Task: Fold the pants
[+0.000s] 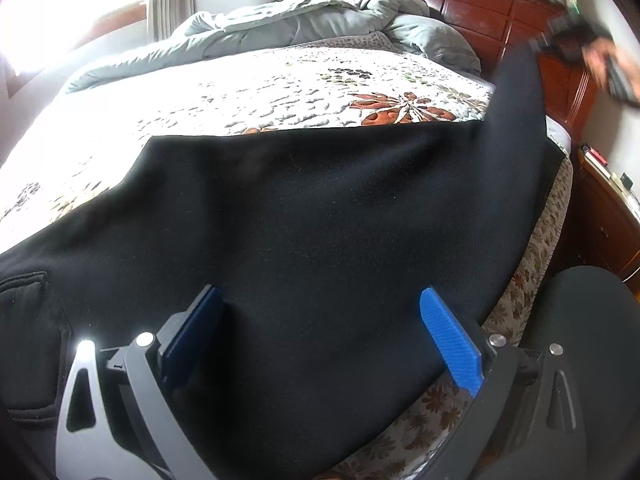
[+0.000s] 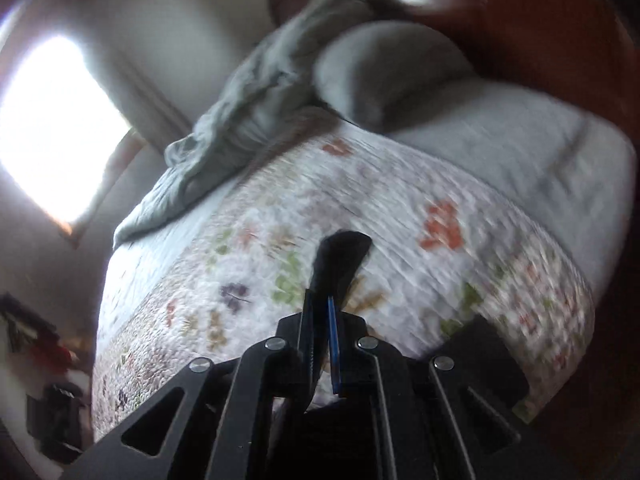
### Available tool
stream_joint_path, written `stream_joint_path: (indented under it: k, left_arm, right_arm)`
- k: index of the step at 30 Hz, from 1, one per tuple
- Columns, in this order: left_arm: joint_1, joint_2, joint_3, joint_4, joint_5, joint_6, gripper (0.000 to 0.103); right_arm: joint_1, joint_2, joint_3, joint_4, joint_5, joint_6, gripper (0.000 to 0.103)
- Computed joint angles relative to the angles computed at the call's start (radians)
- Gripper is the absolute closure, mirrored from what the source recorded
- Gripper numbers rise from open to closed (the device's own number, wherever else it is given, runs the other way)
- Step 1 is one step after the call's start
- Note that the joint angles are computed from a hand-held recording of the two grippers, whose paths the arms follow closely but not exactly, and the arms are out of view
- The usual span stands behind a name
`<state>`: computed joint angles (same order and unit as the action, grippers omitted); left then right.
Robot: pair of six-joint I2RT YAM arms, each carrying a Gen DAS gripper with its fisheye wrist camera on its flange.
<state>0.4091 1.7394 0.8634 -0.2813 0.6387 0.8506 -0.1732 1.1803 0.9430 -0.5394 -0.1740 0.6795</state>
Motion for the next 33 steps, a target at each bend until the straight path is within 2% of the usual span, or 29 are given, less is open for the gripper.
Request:
stream_joint_path:
  k: [3,6,9,12,14,19,24,27,29,31,33]
  left_arm:
    - [-0.002,-0.004,0.001,-0.003,-0.007,-0.009,0.004]
    - [-0.005,-0.007,0.003,-0.007,-0.015,-0.02,0.004]
    - [-0.007,-0.006,0.005,-0.008,-0.021,-0.031,0.003]
    - [-0.012,-0.006,0.01,-0.012,-0.03,-0.039,0.003]
    - [-0.015,-0.005,0.015,-0.02,-0.035,-0.044,0.003]
    - [-0.017,-0.009,0.01,-0.011,-0.042,-0.054,0.003]
    - [-0.024,-0.009,0.012,-0.009,-0.051,-0.07,0.003]
    - [-0.026,-0.009,0.01,-0.005,-0.053,-0.074,0.003]
    - [-0.025,-0.009,0.007,0.0,-0.051,-0.074,0.003]
    - [-0.027,-0.01,0.005,0.004,-0.054,-0.076,0.003]
    - [-0.027,-0.01,0.009,-0.004,-0.057,-0.076,0.003]
  right_arm:
    - [-0.162,-0.087,-0.228,0.122,-0.138,-0.007,0.097]
    - [-0.263,-0.122,-0.332,0.188,-0.244,-0.01,0.097]
    - [-0.322,-0.123,-0.408,0.247,-0.329,0.002,0.09]
    - [-0.394,-0.173,-0.517,0.337,-0.424,0.044,0.079]
    - [-0.427,-0.162,-0.583,0.408,-0.484,0.069,0.076]
    - [-0.454,-0.154,-0.676,0.517,-0.501,0.147,0.069]
    - [-0.45,-0.109,-0.704,0.574,-0.477,0.178,0.07]
    - [-0.439,-0.082,-0.725,0.666,-0.496,0.201,0.063]
    - [-0.415,-0.026,-0.718,0.72,-0.501,0.204,0.067]
    - [-0.392,-0.054,-0.701,0.678,-0.463,0.187,0.098]
    - [-0.4,-0.136,-0.705,0.63,-0.46,0.185,0.098]
